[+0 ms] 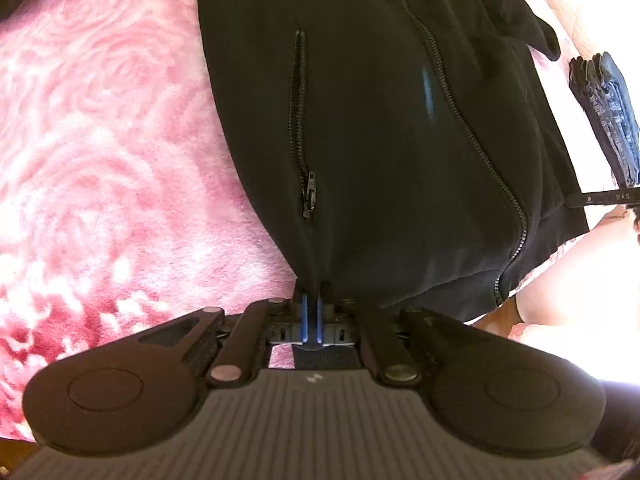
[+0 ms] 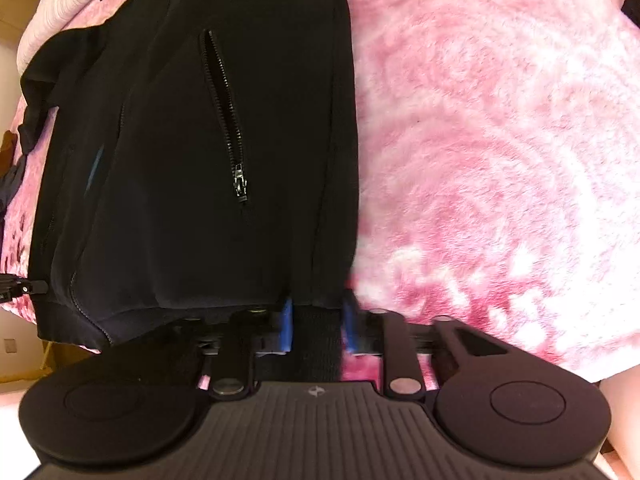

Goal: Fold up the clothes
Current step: 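Lower the jacket flat onto the bed and open both tools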

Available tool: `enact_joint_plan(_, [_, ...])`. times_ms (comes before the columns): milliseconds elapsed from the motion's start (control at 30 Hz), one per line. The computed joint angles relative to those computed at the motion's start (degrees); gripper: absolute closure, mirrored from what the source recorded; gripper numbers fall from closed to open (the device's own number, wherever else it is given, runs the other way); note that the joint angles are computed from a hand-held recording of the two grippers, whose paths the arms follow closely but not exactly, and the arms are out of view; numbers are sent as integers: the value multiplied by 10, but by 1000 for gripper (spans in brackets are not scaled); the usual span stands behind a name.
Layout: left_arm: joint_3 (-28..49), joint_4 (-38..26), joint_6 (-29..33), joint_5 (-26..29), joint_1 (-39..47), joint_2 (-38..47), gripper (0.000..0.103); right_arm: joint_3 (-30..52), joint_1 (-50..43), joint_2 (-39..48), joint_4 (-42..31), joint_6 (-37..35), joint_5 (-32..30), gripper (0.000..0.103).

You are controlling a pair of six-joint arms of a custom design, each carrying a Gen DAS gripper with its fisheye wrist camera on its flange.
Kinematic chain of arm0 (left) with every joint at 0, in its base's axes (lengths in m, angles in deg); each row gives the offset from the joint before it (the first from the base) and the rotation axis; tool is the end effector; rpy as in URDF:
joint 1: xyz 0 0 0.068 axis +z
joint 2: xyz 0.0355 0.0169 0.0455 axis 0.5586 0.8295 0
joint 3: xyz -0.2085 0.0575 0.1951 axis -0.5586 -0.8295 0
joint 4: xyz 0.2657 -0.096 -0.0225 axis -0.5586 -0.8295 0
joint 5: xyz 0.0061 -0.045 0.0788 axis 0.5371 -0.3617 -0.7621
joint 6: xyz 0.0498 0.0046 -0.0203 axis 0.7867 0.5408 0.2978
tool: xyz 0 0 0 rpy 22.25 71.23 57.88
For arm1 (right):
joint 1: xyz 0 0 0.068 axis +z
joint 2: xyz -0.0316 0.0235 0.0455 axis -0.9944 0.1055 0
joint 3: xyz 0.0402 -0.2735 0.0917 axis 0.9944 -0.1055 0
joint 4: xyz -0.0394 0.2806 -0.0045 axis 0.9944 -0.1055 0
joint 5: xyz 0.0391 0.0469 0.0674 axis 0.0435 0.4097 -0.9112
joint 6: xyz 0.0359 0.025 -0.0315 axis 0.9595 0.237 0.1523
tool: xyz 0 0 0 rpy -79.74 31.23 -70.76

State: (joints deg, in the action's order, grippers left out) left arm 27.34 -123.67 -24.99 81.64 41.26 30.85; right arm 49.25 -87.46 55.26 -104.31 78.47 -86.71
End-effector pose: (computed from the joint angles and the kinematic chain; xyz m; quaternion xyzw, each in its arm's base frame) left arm 0.2217 0.0167 0.2394 0.1082 0.9799 -0.1543 0.0647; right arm 0.2235 -0.0026 0.2450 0.0016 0.9865 0.1578 0.0431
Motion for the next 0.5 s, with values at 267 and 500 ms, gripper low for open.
enact_joint_plan(267, [-34,5,-24,-16,-24,-16,101,6,-8,-10,-40,-32,33,89])
enact_joint_plan(500, [29,-35,-18,-43,-35,16,92,61,40,10,-50,-22,82,65])
